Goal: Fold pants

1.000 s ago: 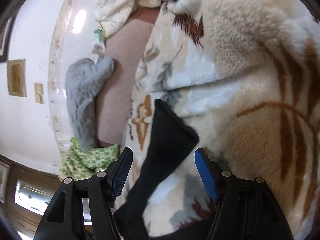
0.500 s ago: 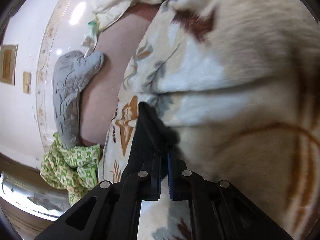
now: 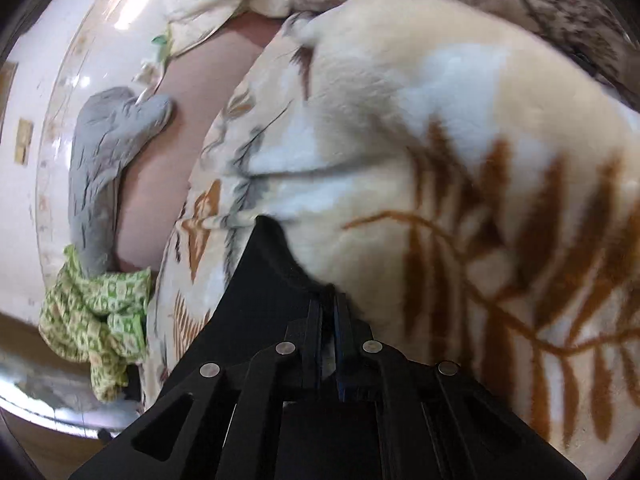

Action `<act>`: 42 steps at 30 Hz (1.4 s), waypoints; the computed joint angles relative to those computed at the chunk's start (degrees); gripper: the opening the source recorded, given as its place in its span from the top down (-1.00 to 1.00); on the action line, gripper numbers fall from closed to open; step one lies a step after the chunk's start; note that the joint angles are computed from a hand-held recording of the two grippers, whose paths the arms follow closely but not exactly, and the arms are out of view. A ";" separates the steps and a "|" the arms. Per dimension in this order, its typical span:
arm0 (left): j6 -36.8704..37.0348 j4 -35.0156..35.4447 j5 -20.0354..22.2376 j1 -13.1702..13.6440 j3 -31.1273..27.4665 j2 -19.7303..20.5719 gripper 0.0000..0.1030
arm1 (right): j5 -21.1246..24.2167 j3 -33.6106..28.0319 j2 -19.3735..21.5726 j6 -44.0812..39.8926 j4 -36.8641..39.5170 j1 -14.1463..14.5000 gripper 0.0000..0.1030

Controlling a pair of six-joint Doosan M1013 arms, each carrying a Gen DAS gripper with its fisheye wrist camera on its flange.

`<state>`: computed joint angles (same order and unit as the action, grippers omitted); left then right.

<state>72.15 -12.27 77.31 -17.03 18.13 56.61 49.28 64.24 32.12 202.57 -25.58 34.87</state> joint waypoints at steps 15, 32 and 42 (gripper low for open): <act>5.48 4.29 1.21 -1.82 1.15 -0.47 -1.00 | 14.94 -19.25 9.95 -33.99 9.52 0.60 0.87; -3.89 37.45 -30.09 -9.06 41.85 -25.86 -1.00 | 18.77 -23.38 9.85 -44.38 -18.27 8.55 -0.57; -9.69 44.79 -29.21 -10.52 44.92 -29.57 -1.00 | 16.34 -25.43 11.32 -50.23 -13.78 7.86 -0.57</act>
<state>62.46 32.52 48.10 -27.55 63.06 27.04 65.61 38.81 43.44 152.34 -39.36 42.73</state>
